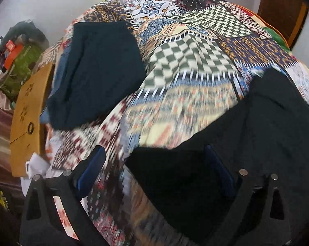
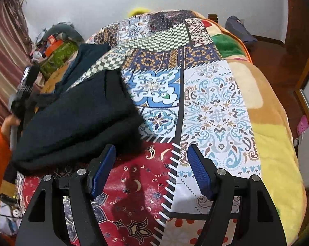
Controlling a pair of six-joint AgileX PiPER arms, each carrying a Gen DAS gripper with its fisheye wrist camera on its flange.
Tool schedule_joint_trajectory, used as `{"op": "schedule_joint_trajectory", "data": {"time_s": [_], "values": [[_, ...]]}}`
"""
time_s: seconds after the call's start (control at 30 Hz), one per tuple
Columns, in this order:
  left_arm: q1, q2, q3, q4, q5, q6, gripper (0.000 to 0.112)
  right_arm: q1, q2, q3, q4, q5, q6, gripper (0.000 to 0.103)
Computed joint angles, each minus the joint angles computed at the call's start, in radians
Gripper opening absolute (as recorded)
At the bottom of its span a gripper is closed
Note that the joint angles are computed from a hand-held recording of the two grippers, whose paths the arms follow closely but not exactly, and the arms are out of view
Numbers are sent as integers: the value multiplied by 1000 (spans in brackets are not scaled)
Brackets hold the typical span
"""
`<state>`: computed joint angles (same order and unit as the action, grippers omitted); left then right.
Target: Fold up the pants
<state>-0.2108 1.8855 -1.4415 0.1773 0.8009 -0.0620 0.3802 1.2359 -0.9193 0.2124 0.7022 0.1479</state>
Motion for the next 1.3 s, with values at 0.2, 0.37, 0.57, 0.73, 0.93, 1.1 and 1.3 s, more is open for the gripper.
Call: {"op": "schedule_joint_trajectory", "data": {"time_s": [0.2, 0.37, 0.57, 0.73, 0.93, 1.1, 1.3], "values": [[45, -249, 292, -51, -70, -19, 99, 44, -3, -21, -18, -6, 22, 70], [50, -395, 436, -91, -100, -59, 99, 95, 10, -51, -41, -15, 49, 70], [65, -510, 521, -226, -84, 12, 98, 153, 27, -79, -69, -23, 82, 70], [28, -593, 527, -178, -66, -25, 98, 226, 50, -117, -113, -39, 128, 70], [-27, -607, 533, -157, -111, -68, 98, 321, 116, -158, -138, -95, 142, 70], [-27, -603, 603, -125, -177, -114, 99, 361, 195, -151, -156, -130, 148, 71], [-3, -690, 656, -38, -153, -167, 99, 329, 145, -109, -134, -121, 125, 69]]}}
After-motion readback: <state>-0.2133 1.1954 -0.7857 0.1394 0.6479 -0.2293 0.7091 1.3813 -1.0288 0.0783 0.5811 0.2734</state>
